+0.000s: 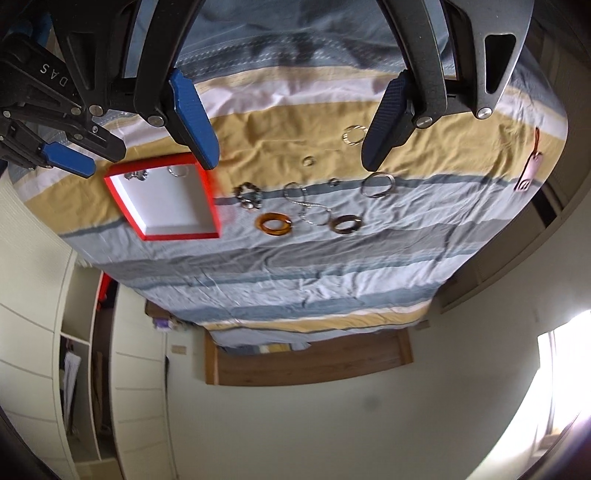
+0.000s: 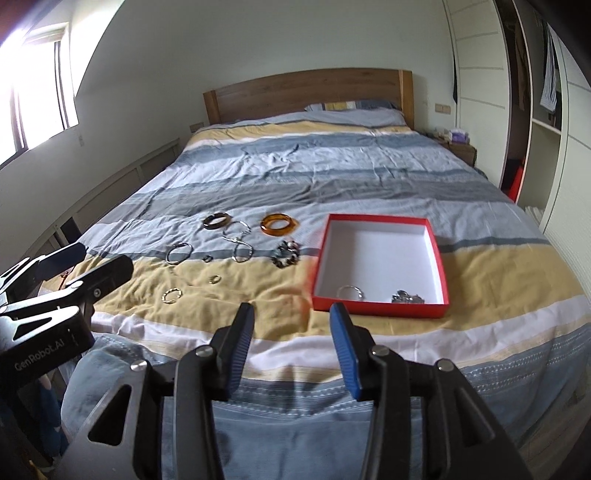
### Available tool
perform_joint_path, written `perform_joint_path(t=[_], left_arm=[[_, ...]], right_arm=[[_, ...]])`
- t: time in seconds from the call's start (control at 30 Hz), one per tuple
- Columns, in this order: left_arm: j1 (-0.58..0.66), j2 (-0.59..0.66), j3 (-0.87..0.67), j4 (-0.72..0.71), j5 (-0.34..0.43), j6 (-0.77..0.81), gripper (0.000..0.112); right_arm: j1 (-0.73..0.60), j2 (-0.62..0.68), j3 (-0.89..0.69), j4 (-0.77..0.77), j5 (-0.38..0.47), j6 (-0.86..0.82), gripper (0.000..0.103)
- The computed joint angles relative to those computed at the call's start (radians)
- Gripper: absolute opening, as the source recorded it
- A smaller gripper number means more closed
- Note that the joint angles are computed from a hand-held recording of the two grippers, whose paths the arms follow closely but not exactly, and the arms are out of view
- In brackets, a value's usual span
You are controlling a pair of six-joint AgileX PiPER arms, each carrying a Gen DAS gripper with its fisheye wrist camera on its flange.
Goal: Organize jewelry
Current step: 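Lift both tools away from the box back toward the jewelry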
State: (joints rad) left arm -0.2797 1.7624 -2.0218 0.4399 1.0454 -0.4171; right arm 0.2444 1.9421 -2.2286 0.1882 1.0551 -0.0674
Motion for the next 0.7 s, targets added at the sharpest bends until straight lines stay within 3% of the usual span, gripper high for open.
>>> perform_joint_path(t=[0.3,0.7], left_arm=[[0.049,-0.168,0.226,0.055,-0.119,-0.096,0.079],[0.110,-0.268,0.337,0.054,-0.169,-0.122,0.079]], right_arm=[[0.083,-0.079,0.095,-0.091,-0.062,0.048,0.049],[0.151,-0.117,0.123,-0.134,-0.102,0.071,0.049]])
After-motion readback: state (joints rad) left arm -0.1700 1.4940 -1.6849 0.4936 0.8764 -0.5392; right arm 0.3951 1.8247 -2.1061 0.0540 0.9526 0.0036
